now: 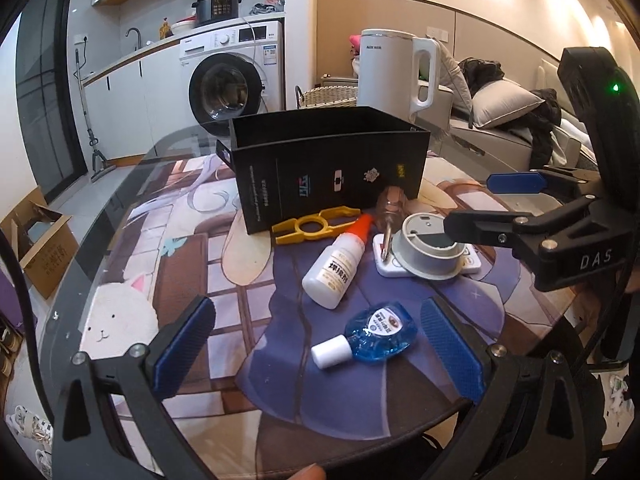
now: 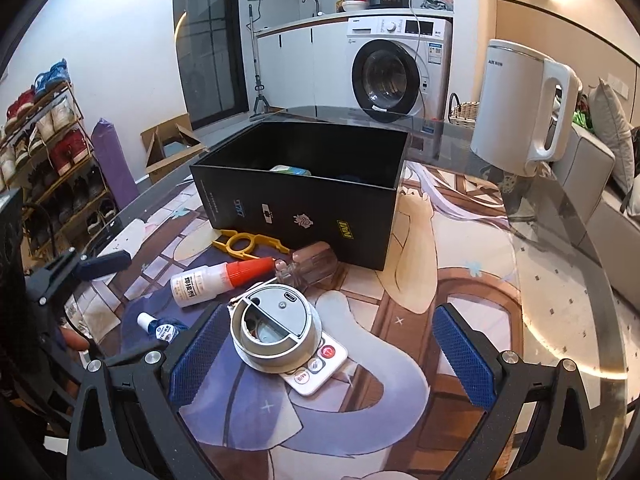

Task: Organize rigid objects
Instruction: 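Withdraw both grippers from the box back toward the remaining items, then grasp grey round container with right gripper while left gripper grasps the correction tape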

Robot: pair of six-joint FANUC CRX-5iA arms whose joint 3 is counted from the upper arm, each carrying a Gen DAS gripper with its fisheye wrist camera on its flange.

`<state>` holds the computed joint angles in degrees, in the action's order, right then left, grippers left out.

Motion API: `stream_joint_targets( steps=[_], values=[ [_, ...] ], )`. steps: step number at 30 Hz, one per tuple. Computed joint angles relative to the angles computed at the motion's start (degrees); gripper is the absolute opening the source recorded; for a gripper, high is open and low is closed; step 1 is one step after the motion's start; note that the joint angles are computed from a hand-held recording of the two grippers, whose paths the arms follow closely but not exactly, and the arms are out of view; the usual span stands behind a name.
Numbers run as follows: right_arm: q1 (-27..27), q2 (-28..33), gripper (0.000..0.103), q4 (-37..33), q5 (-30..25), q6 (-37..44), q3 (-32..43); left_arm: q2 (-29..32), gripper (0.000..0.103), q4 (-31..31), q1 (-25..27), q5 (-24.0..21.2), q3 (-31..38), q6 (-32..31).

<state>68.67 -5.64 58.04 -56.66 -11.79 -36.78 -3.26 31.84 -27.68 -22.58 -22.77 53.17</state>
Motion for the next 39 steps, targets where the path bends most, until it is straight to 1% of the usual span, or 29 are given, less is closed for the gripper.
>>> stream_joint_targets(
  steps=[1, 6, 7, 9, 11, 16, 20, 22, 24, 33, 36, 39],
  values=[
    [-0.03, 0.04, 0.103, -0.18, 0.19, 0.17, 0.03, 0.24, 0.103, -0.76, 0.1, -0.5, 0.39, 0.85],
    [-0.29, 0.23, 0.103, -0.25, 1.4, 0.03, -0.08, 0.61, 0.103, -0.66, 0.23, -1.37, 0.6, 0.88],
    [-0.4, 0.33, 0.103, -0.39, 1.83, 0.14, -0.07, 0.68, 0.103, -1.51, 0.32, -1.87, 0.95, 1.43],
    [-0.57, 0.64, 0.103, -0.59, 2.38, 0.16, -0.01, 0.63, 0.103, -0.9, 0.52, -2.08, 0.78, 0.8],
    [-0.86, 0.9, 0.103, -0.98, 3.12, 0.13, -0.04, 0.88, 0.103, -0.63, 0.8, -3.26, 1.11, 0.03],
    [-1.67, 1.66, 0.103, -2.7, 4.94, 0.64, 0.09, 0.37, 0.103, 1.44, 1.37, -3.31, -0.15, -2.28],
    [-1.87, 1.82, 0.103, -2.87, 5.44, 0.3, -0.04, 0.27, 0.103, 0.27, 1.97, -3.55, 0.0, -0.67],
    [-2.01, 1.83, 0.103, -3.12, 5.54, 0.59, 0.03, 0.46, 0.103, 1.1, 2.02, -3.77, -0.05, -1.42],
    [-2.07, 1.89, 0.103, -2.92, 5.66, 0.4, -0.05, 0.67, 0.103, 0.36, 1.96, -3.87, 0.28, -0.94],
    [-2.55, 1.73, 0.102, -2.04, 7.1, -0.99, -0.8, 1.39, 0.103, 1.3, 2.01, -5.04, 0.73, -1.05],
    [-2.58, 1.71, 0.099, -1.78, 7.31, -0.98, -0.88, 1.46, 0.103, 1.35, 1.76, -4.87, 0.72, -1.23],
    [-2.47, 1.91, 0.091, -1.11, 7.59, -0.83, -0.88, 1.54, 0.103, 0.44, 1.51, -4.56, 0.89, -0.73]
  ],
)
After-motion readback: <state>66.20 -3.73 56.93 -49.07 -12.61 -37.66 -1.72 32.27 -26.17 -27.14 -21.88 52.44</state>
